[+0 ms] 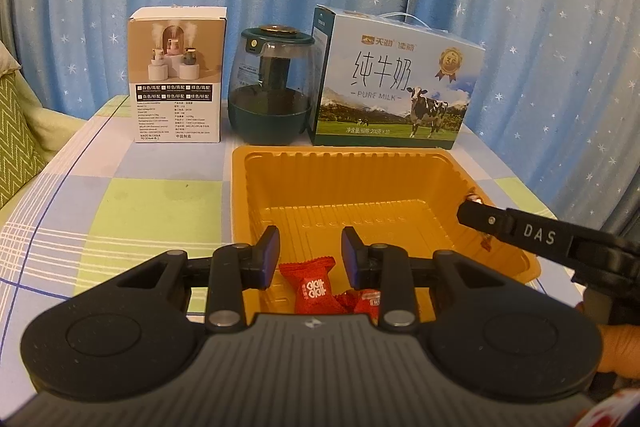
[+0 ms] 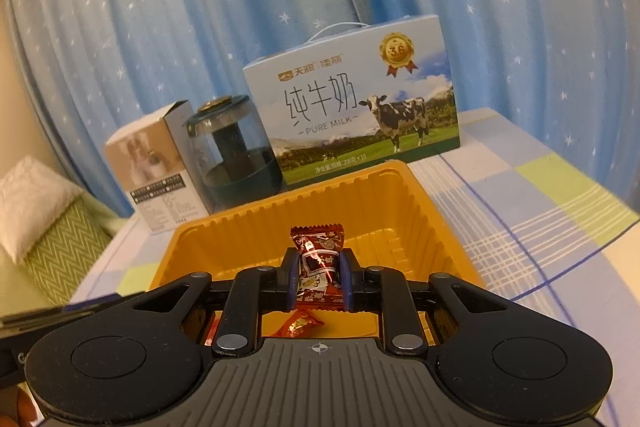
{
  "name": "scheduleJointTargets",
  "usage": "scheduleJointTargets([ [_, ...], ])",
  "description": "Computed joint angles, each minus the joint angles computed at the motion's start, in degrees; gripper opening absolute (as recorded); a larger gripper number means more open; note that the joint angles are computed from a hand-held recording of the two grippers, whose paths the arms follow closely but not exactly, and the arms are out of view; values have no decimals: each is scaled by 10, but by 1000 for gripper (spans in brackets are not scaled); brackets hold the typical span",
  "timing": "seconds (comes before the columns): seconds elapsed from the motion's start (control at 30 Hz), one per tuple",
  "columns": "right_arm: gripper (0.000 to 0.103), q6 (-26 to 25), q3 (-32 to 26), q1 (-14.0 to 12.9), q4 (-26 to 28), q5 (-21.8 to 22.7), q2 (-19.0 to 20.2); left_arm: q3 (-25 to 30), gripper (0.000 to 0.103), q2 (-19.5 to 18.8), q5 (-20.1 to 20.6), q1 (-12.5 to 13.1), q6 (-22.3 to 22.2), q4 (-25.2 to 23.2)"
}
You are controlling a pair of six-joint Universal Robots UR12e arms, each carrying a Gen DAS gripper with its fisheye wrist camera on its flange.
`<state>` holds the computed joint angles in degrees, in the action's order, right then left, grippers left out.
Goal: Organize snacks
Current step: 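Carry both snacks over the orange tray and release them inside, then withdraw both open tools from the tray back toward the snack pile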
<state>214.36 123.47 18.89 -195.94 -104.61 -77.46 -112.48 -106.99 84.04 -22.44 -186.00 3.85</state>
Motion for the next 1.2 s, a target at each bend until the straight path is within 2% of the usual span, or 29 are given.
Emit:
scheduleJointTargets([
  [0.03,24,4,2,-4,-4,12,1,0,30,0,0,0,1,0],
  [0.07,43,8,2,-5,-5,13,1,-1,30,0,1,0,1,0],
  [0.13,66,24,7,-5,-19,2,3,-1,30,0,2,0,1,0],
  [0.37,66,42,14,-7,-13,-17,-6,-3,30,2,4,1,3,0],
  [0.53,66,36,15,-5,-9,-23,-9,-5,30,4,5,1,4,-1],
  [1.03,66,-15,21,27,29,-66,-30,-31,31,29,11,-4,19,10],
  [1.2,66,-24,31,41,47,-73,-47,-48,36,43,16,-6,20,19],
])
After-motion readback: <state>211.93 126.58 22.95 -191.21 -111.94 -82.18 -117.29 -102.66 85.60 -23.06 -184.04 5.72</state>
